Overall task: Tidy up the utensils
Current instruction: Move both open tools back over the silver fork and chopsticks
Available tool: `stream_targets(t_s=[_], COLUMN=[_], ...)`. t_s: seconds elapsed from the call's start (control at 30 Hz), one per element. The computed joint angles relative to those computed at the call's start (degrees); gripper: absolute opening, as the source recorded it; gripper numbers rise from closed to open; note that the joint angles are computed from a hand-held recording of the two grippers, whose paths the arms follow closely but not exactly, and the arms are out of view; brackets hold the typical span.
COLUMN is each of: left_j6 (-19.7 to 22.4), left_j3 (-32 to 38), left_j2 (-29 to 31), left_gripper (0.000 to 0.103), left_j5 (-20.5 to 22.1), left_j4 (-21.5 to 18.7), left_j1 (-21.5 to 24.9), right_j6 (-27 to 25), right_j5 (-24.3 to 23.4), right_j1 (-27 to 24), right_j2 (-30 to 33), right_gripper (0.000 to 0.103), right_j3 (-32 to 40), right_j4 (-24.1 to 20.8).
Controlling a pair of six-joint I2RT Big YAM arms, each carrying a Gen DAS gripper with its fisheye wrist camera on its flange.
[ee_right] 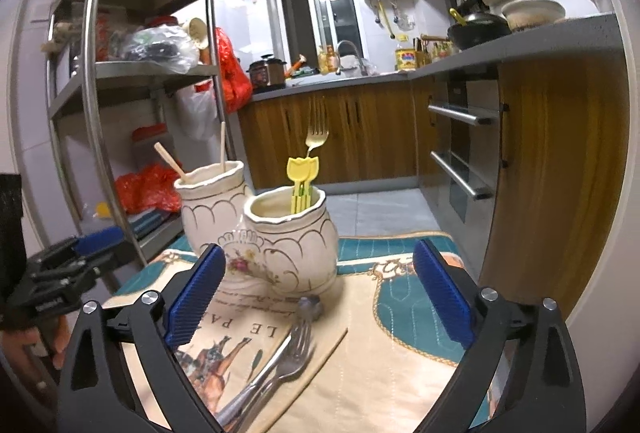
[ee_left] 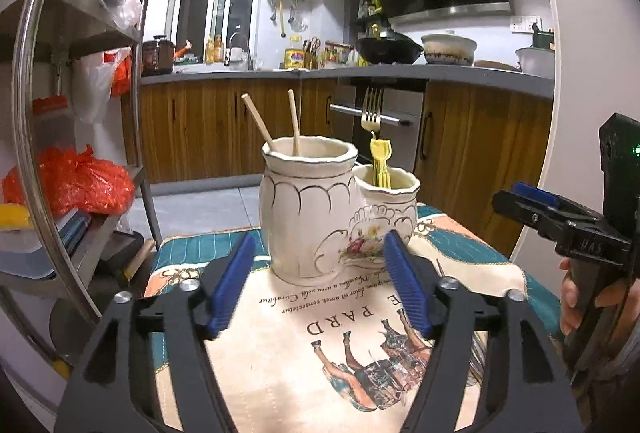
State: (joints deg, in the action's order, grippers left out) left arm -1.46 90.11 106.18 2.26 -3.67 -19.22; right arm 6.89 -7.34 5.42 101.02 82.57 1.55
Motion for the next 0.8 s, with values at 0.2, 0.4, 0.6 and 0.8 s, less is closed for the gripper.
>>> stream_targets(t_s=[0.2,0.4,0.6,0.8], left_j6=[0.8,-0.1,0.0,-0.5], left_j3=[-1.4,-0.6,-1.1,-1.6], left_j2=[-0.7,-0.4,-0.7,-1.1], left_gripper=[0.095,0.098,0.098,0.098], left_j5=[-0.4,-3.3,-4.6,-1.9], left_j4=[2.3,1.3,2.0,2.1], left_j1=[-0.3,-0.5,-0.6,-0.1], right_j6=[-0.1,0.9,1.4,1.2], right_j5=[0.1,0.0,0.0,-0.1], right_j1=[-0.1,-0.3,-0.4,-0.5], right_j2=[-0.5,-0.5,-0.7,-0.7], right_gripper=[0.097,0.097,0.097,0.098], right_j3=[-1.2,-1.3,-1.7,-1.7], right_j4=[1.9,2.0,2.6,2.4])
